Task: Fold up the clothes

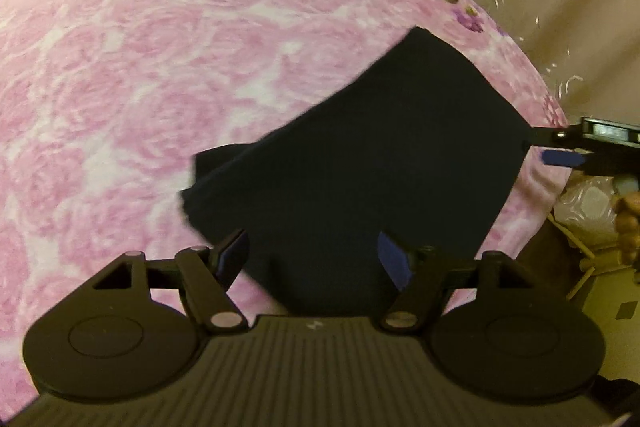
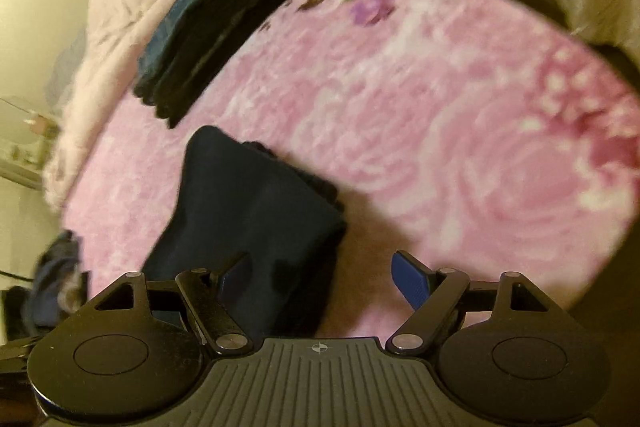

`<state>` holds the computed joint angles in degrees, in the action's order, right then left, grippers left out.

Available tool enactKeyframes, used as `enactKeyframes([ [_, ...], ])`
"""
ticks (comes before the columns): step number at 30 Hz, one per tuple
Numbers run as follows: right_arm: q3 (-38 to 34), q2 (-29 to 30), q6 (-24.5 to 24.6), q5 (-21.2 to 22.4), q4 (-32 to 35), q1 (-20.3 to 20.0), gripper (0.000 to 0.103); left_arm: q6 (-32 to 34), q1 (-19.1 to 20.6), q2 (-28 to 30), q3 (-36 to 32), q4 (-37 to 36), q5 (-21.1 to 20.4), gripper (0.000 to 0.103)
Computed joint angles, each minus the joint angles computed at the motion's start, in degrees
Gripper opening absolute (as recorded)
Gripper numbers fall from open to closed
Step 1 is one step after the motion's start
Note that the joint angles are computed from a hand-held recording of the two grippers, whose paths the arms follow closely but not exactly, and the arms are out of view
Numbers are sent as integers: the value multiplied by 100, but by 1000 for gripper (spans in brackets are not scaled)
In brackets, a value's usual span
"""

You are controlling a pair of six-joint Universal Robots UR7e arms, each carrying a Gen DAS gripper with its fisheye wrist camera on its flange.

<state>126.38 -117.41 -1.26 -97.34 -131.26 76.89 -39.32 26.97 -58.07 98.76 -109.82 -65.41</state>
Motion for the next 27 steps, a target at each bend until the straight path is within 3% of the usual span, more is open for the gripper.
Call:
enactKeyframes([
  [6,410,92,-545,967,-593,-749,79,134,32,596,-382,-126,-73,67],
  [9,458,117,-538,1060,-788,-772,79,-82,41,580,-365,132,19,67],
  [15,225,-59,-525,203,-681,-163,79,-615,5,130,-108,922,210,67],
  [18,81,-158,-977,-325,-347,255,79,-387,-101,-115,107,1076,306,67],
  [21,19,-209,-1334,-661,123,640,79,-622,-87,-447,517,749,29,67],
  [24,105,-173,-1536,-993,396,1067,79,-1297,-20,-790,1001,260,-203,67],
  [27,271,-5,-2202,-1546,367,1672,79,-1429,-70,-992,1319,-31,-198,67],
])
